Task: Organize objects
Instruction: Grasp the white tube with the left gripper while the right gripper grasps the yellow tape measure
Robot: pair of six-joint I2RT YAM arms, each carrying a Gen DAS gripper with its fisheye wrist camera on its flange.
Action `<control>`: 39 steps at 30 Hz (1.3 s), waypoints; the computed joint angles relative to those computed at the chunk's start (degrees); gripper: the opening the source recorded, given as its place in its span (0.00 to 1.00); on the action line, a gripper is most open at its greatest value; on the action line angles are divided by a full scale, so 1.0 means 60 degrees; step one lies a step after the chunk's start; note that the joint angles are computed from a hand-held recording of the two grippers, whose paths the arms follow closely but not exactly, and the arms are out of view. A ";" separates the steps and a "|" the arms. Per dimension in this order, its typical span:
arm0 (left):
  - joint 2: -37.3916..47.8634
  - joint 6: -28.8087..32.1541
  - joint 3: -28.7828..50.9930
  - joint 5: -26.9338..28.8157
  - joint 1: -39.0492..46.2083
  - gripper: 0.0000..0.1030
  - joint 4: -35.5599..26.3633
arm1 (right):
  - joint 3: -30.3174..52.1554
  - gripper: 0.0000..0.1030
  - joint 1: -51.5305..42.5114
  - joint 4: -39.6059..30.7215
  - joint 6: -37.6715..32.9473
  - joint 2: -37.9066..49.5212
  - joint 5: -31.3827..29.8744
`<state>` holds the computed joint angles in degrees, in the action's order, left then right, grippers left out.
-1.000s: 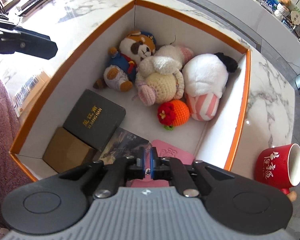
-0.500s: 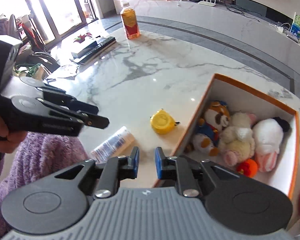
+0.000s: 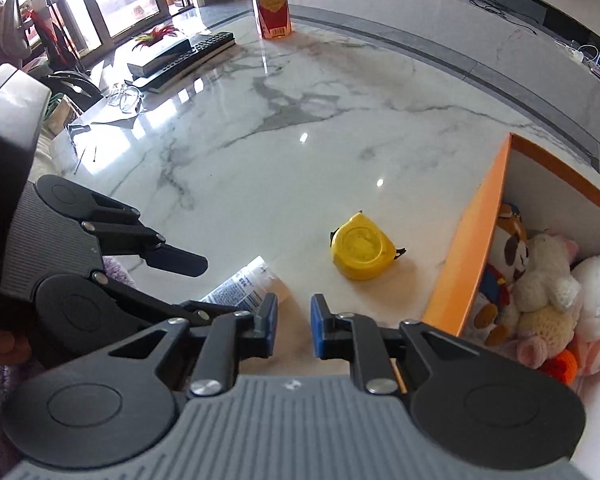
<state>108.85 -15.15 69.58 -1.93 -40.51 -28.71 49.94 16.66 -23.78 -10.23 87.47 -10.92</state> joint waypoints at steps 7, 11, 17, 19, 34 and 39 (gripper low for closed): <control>0.0772 0.0021 0.0535 0.0472 0.0232 0.51 -0.0085 | 0.1511 0.35 -0.0020 -0.0411 -0.1229 0.1663 0.0480; 0.0857 0.0049 0.0517 0.0698 0.0355 0.50 -0.0019 | 0.2651 0.36 0.0015 -0.0904 -0.1887 0.2756 0.0864; 0.0903 0.0226 0.0513 0.0405 0.0452 0.49 0.0323 | 0.4123 0.48 0.0188 -0.1531 -0.2771 0.4087 0.1467; 0.1004 0.0446 0.0633 0.0166 0.0432 0.49 0.0391 | 0.4709 0.49 0.0228 -0.1944 -0.3009 0.4573 0.1613; 0.1445 0.0646 0.0835 0.0710 0.0923 0.50 0.0897 | 0.7343 0.57 0.0244 -0.3726 -0.3254 0.6826 0.1730; 0.1400 0.0638 0.0743 0.0665 0.0911 0.50 0.0992 | 0.7504 0.53 0.0135 -0.4023 -0.2960 0.6895 0.1423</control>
